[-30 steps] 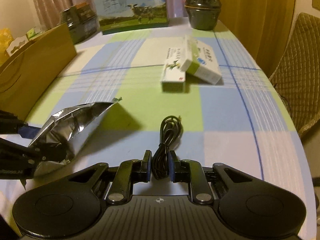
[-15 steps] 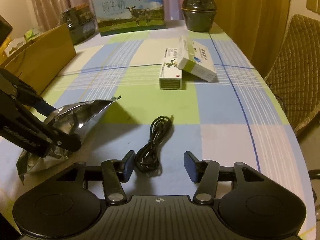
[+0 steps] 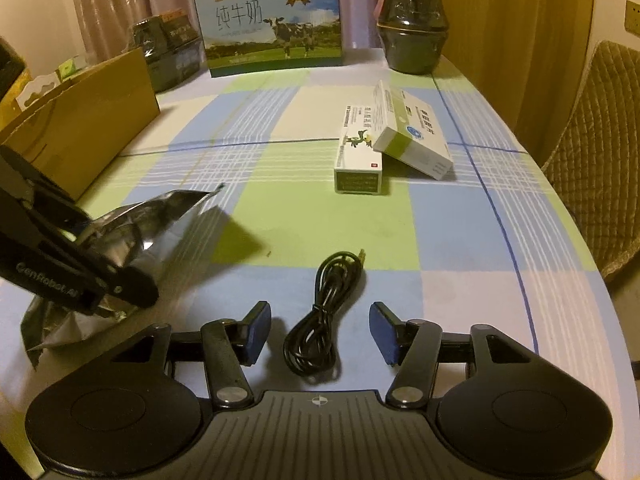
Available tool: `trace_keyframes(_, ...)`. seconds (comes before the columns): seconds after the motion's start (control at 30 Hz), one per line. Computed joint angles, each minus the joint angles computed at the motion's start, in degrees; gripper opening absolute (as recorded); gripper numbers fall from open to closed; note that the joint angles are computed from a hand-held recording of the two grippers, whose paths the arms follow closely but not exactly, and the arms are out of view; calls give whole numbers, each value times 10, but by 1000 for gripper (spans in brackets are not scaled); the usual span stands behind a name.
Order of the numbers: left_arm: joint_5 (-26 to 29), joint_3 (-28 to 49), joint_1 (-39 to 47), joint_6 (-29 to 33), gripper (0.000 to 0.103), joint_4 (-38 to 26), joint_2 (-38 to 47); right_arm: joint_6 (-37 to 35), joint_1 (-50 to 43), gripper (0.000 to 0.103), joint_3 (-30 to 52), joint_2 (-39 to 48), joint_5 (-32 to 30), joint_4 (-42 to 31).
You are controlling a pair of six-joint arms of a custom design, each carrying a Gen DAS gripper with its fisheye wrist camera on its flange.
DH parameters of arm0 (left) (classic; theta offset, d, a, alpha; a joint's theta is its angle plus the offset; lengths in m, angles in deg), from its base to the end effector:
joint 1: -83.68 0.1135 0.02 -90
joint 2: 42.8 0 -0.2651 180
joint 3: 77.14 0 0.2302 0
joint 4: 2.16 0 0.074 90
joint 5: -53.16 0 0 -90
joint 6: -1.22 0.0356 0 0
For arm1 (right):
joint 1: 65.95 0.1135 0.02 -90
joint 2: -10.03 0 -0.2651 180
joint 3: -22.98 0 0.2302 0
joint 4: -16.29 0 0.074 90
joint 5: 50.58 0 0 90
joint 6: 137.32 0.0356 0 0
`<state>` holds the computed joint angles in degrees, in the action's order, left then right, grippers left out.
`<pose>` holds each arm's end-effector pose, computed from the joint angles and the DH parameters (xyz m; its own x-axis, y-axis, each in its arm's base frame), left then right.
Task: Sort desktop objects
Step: 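Lift and carry the foil bag and black cable toward the cardboard box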
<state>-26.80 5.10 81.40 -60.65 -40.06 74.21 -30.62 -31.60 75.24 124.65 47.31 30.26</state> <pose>0.3614 -0.0206 0.1143 -0.7982 0.4964 -0.3412 0.5300 0.8480 -0.0063 0.2585 0.1708 0.0689 -0.7302 -0.1543 -0.6655 -0.2859 0.9538 0.0925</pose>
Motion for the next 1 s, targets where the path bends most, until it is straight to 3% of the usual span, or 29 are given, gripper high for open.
trace_keyframes(0.17,0,-3,3,-8,47,4,2,-10,20,51,15,16,26,0)
trace_keyframes(0.33,1,-23,10,-1,55,24,1,-18,26,39,14,23,44,9)
trace_keyframes(0.43,2,-26,10,2,51,25,1,-19,24,32,12,22,48,13)
trace_keyframes(0.57,7,-30,9,10,44,27,-3,-31,30,13,13,24,51,15)
trace_keyframes(0.77,10,-50,11,-2,37,43,-22,-27,31,12,4,20,50,23)
trace_keyframes(1.0,22,-70,15,-12,36,44,-48,-26,36,12,-12,7,50,36)
